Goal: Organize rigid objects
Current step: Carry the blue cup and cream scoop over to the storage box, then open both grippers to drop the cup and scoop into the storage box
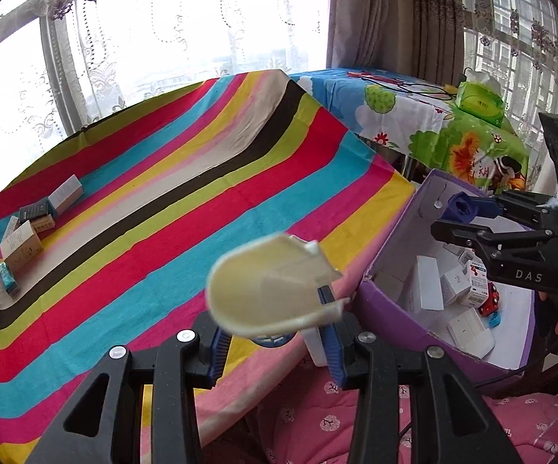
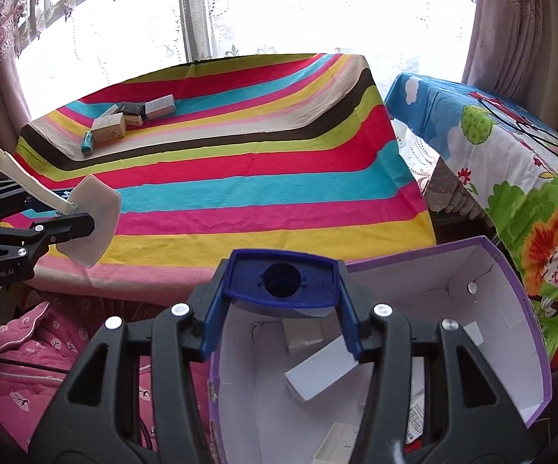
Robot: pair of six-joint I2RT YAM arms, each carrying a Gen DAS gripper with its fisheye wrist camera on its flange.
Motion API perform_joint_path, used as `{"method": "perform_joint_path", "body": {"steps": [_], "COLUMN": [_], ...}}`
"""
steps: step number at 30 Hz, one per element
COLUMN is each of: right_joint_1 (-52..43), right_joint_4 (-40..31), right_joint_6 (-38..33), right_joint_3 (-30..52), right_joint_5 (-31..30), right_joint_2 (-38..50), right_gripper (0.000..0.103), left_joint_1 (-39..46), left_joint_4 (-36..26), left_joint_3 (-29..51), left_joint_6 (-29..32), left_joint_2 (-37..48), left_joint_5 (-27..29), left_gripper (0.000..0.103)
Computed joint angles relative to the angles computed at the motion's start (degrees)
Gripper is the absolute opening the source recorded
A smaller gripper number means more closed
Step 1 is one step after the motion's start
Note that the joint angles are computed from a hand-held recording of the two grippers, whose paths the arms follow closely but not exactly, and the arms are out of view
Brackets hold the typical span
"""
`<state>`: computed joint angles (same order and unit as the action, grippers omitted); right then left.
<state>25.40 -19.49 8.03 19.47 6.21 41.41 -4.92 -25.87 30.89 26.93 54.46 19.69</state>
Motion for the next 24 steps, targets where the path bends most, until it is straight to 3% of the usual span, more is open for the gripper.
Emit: {"method": "perform_joint_path", "body": {"steps": [5, 13, 21, 24], "right_joint_1": [-13.2, -34.6, -51.1, -53.5], "right_joint_4": [-5.6, -9.6, -10.7, -10.8], "right_joint_6": [-5.0, -15.7, -25.5, -27.0], "right_joint_3": [-2.0, -4.4, -4.3, -4.3], "right_joint_5": [-6.4, -15.9, -21.8, -22.2], "right_joint_2": [-6.9, -10.4, -8.3, -7.9], "right_gripper": [0.054, 0.054, 0.054, 0.054], "left_joint_1": [-14.3, -33.3, -45.0, -46.1], "left_joint_4": [1.4, 5.3, 9.0, 11.1], "left_joint_3": [0.8, 2.6, 4.9, 4.7], "left_joint_6": [-4.8, -9.4, -11.9, -13.4], "left_joint_2": [1.5, 8.5, 15.2, 15.9], "left_joint_5": [-6.3, -14.6, -17.7, -15.7], "left_gripper": [0.042, 0.042, 0.043, 0.043]}}
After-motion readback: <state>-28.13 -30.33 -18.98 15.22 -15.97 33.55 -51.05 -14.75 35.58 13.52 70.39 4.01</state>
